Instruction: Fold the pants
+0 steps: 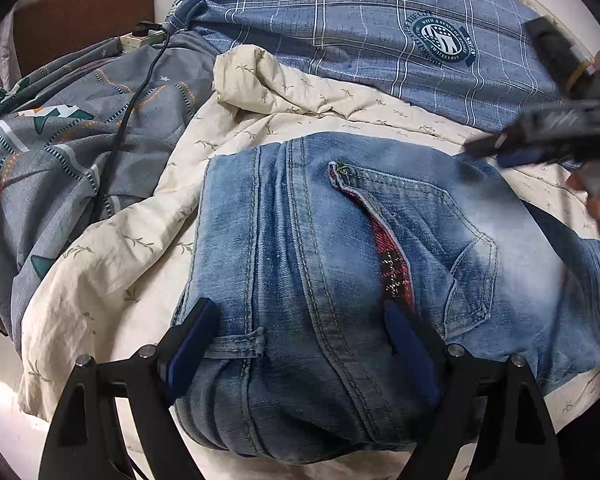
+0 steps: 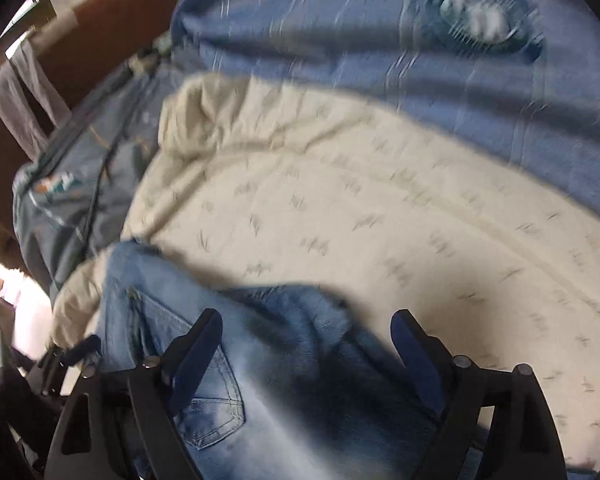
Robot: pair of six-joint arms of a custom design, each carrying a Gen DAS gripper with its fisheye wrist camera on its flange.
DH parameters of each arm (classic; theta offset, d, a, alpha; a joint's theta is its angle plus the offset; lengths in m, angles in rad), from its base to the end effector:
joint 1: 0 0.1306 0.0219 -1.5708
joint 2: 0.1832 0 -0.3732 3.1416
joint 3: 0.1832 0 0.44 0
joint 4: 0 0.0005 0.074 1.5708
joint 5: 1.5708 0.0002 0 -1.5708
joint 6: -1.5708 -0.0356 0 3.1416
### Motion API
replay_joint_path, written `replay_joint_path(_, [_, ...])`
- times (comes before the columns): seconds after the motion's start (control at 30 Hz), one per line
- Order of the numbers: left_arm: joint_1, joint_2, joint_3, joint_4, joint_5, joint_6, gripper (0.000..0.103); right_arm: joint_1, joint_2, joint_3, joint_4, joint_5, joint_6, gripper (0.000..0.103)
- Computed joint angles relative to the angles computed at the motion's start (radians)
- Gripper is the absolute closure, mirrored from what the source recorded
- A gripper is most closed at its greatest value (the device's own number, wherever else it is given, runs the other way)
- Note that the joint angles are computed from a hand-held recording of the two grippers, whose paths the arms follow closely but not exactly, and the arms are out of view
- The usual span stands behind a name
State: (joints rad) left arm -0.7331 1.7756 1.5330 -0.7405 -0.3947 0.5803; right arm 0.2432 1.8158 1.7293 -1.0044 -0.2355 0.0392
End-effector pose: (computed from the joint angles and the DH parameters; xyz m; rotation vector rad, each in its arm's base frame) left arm 0.4913 -0.4247 0.2813 0.0391 2.4476 -0.0645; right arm 0.6437 0.1678 0.3357 -0.4511 2.6261 0.3798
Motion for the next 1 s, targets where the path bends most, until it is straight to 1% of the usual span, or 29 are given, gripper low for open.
replay_joint_path(0.03, [0.000, -0.002, -0.003, 0.002, -0.001, -0.003, 0.017, 0.009, 0.028, 0.020, -0.032, -0.007, 0.027, 0.051])
replay_joint_path(0.07, [0.000, -0.003, -0.005, 0.001, -0.007, -0.006, 0.017, 0.021, 0.042, 0.027, -0.044, 0.022, 0.044, 0.074])
replay_joint_path(0.1, [0.000, 0.002, -0.001, -0.003, -0.013, -0.010, 0.017, 0.037, 0.050, 0.026, -0.039, 0.086, 0.066, 0.085])
replay_joint_path(0.13, [0.000, 0.004, 0.000, -0.005, -0.014, -0.018, 0.017, 0.044, 0.052, 0.022, -0.029, 0.107, 0.075, 0.087])
replay_joint_path(0.2, [-0.003, 0.002, -0.004, 0.000, -0.025, -0.024, 0.017, 0.053, 0.041, 0.000, 0.019, 0.151, 0.068, 0.088])
replay_joint_path(0.23, [-0.004, 0.005, -0.001, -0.002, -0.030, -0.027, 0.017, 0.053, 0.036, -0.011, 0.039, 0.149, 0.051, 0.088])
replay_joint_path(0.33, [-0.006, 0.009, 0.004, -0.011, -0.036, -0.019, 0.016, 0.042, 0.029, -0.025, 0.035, 0.110, 0.043, 0.082])
replay_joint_path(0.37, [-0.007, 0.010, 0.004, -0.012, -0.039, -0.017, 0.016, 0.031, 0.011, -0.042, 0.047, 0.089, 0.025, 0.077])
replay_joint_path(0.4, [-0.008, 0.009, 0.004, -0.011, -0.042, -0.015, 0.016, 0.017, -0.019, -0.071, 0.078, 0.082, -0.003, 0.058])
replay_joint_path(0.43, [-0.009, 0.008, 0.003, -0.010, -0.046, -0.016, 0.016, 0.009, -0.041, -0.081, 0.086, 0.101, -0.023, 0.041])
replay_joint_path(0.47, [-0.011, 0.007, 0.002, -0.009, -0.051, -0.016, 0.016, 0.000, -0.070, -0.107, 0.103, 0.126, -0.045, 0.027])
replay_joint_path(0.5, [-0.012, 0.004, 0.000, -0.007, -0.055, -0.015, 0.016, -0.014, -0.116, -0.157, 0.146, 0.125, -0.065, 0.027])
replay_joint_path(0.57, [-0.018, -0.005, -0.010, 0.015, -0.074, -0.016, 0.016, -0.046, -0.172, -0.213, 0.173, 0.043, -0.099, 0.027])
replay_joint_path(0.6, [-0.022, -0.009, -0.013, 0.025, -0.093, -0.024, 0.016, -0.070, -0.201, -0.246, 0.180, -0.039, -0.140, 0.029])
replay_joint_path(0.63, [-0.025, -0.017, -0.020, 0.044, -0.105, -0.032, 0.016, -0.093, -0.235, -0.292, 0.207, -0.146, -0.196, 0.029])
replay_joint_path(0.7, [-0.031, -0.035, -0.040, 0.101, -0.119, -0.046, 0.016, -0.119, -0.266, -0.363, 0.242, -0.253, -0.262, 0.029])
replay_joint_path(0.73, [-0.035, -0.039, -0.039, 0.117, -0.122, -0.056, 0.016, -0.123, -0.256, -0.372, 0.227, -0.266, -0.270, 0.029])
replay_joint_path(0.77, [-0.039, -0.040, -0.035, 0.134, -0.127, -0.076, 0.016, -0.128, -0.230, -0.366, 0.187, -0.259, -0.262, 0.035])
replay_joint_path(0.8, [-0.044, -0.029, -0.018, 0.126, -0.148, -0.096, 0.016, -0.128, -0.207, -0.367, 0.161, -0.188, -0.253, 0.073])
replay_joint_path(0.83, [-0.050, -0.010, 0.008, 0.095, -0.182, -0.115, 0.016, -0.135, -0.213, -0.384, 0.186, -0.128, -0.243, 0.084])
replay_joint_path(0.87, [-0.054, 0.026, 0.050, 0.031, -0.223, -0.118, 0.016, -0.144, -0.224, -0.395, 0.205, -0.128, -0.254, 0.084])
replay_joint_path(0.9, [-0.048, 0.057, 0.087, -0.038, -0.217, -0.095, 0.016, -0.150, -0.237, -0.401, 0.212, -0.121, -0.275, 0.079])
replay_joint_path(0.93, [-0.036, 0.082, 0.108, -0.088, -0.176, -0.066, 0.016, -0.149, -0.250, -0.401, 0.211, -0.102, -0.263, 0.079])
replay_joint_path(0.97, [-0.026, 0.080, 0.101, -0.087, -0.135, -0.022, 0.016, -0.145, -0.260, -0.399, 0.210, -0.090, -0.239, 0.079])
replay_joint_path(1.0, [-0.017, 0.068, 0.088, -0.075, -0.107, 0.012, 0.016, -0.130, -0.275, -0.397, 0.211, -0.049, -0.179, 0.079])
